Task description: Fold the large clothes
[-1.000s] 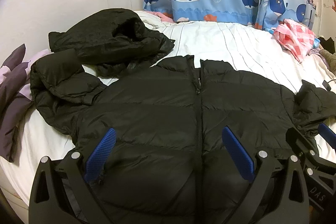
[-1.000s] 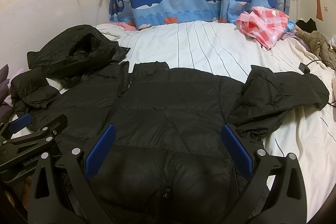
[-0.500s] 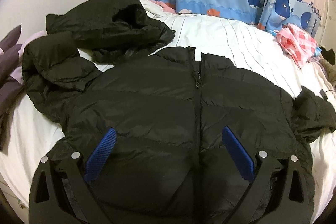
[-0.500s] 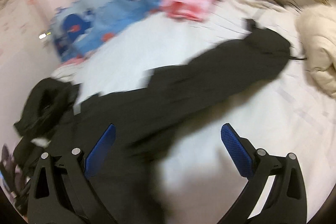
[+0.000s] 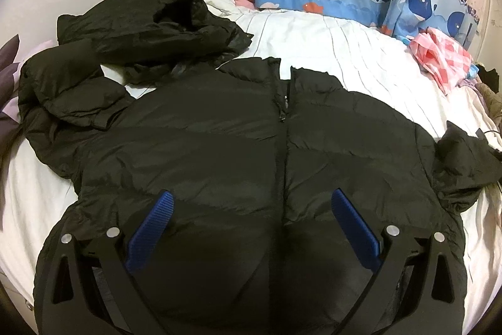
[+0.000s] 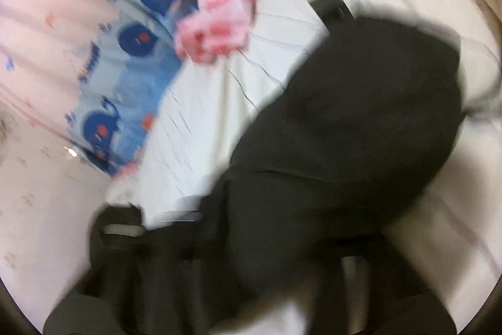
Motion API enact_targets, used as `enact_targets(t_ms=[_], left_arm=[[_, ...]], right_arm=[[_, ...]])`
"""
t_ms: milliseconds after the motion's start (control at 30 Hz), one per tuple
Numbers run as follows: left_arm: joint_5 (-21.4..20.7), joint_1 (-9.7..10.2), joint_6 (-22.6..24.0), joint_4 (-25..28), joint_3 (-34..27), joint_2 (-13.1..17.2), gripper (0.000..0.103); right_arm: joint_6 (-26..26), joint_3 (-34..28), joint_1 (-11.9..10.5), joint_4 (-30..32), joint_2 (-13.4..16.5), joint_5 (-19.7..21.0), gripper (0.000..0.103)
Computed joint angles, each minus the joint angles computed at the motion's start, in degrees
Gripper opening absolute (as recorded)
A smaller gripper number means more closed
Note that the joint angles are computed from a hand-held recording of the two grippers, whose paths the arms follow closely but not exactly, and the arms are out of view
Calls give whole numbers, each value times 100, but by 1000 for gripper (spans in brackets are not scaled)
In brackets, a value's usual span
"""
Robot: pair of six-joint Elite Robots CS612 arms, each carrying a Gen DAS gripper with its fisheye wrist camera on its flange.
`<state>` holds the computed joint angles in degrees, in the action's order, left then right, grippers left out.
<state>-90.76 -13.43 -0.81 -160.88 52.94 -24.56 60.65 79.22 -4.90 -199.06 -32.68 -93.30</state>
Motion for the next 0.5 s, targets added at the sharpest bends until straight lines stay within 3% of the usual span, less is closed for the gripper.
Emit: enact_targets(t_ms=[133, 200, 300, 400, 433, 500], left_arm=[[-386, 47, -537, -158, 11, -43, 97], [-582, 59, -841, -272, 3, -45, 97], [-785, 13, -1061, -436, 37, -45, 97], [-691, -85, -685, -198, 32, -19, 97], [-676, -111, -554, -54, 8, 1, 97], [-762, -129, -403, 255, -88, 48, 97]], right_arm=[[-1241, -107, -100, 130, -536, -640, 5], [-1440, -282, -149, 318, -622, -955, 4], [-1048, -365, -366, 1132, -710, -1050, 5], [150, -147, -555, 2361, -771, -710, 19], [389, 63, -551, 2348, -789, -654, 20], [302, 389, -470, 1802, -767, -363, 28]])
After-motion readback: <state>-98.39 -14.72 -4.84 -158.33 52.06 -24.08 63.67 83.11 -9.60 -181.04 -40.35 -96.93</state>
